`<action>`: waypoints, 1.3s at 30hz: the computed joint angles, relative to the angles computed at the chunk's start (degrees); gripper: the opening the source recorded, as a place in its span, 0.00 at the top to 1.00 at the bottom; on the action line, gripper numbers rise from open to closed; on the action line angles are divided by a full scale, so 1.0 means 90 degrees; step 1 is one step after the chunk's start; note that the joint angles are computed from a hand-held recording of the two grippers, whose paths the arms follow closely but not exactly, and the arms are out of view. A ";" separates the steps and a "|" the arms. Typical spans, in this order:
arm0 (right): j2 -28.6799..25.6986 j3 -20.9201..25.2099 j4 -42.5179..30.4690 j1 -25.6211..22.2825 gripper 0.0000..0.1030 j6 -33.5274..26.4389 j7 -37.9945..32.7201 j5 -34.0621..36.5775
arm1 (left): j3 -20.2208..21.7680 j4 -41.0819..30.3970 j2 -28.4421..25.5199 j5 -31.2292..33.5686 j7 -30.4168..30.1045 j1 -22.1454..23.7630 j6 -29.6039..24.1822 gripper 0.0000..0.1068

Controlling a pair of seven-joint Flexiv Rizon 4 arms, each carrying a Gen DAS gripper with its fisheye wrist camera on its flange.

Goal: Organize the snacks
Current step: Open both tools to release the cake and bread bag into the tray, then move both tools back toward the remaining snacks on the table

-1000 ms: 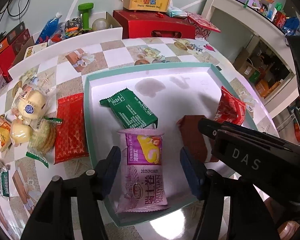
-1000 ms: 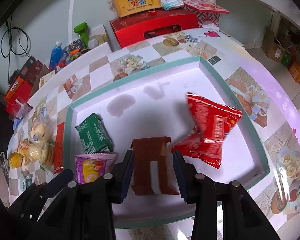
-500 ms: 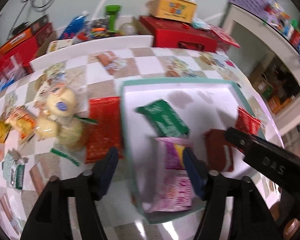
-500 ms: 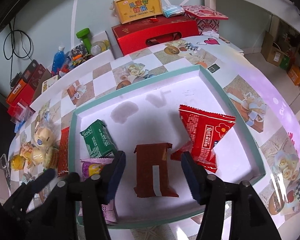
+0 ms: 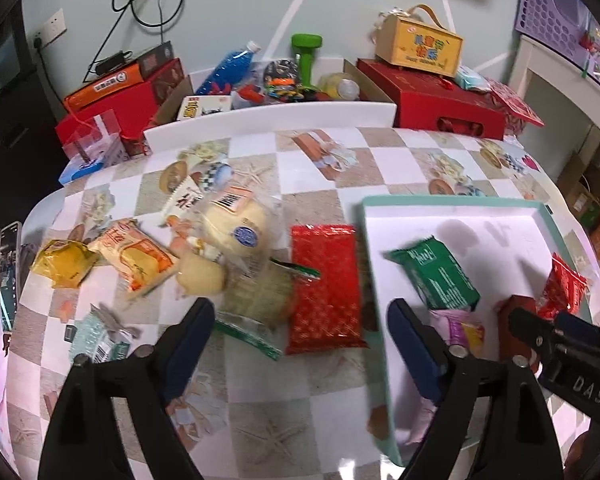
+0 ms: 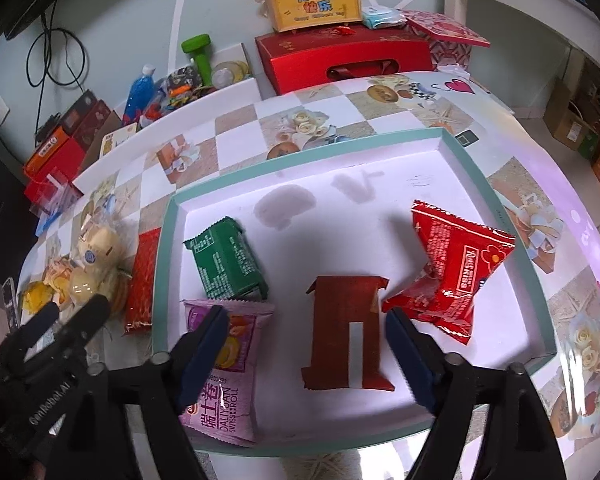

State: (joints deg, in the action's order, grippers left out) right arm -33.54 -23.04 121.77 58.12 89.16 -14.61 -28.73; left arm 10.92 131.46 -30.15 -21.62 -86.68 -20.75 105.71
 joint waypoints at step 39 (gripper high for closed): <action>-0.1451 0.1323 -0.2845 -0.0359 0.00 -0.0569 -0.1290 -0.0069 | -0.0625 0.0679 0.0128 0.1188 -0.0699 0.2894 0.1171 0.04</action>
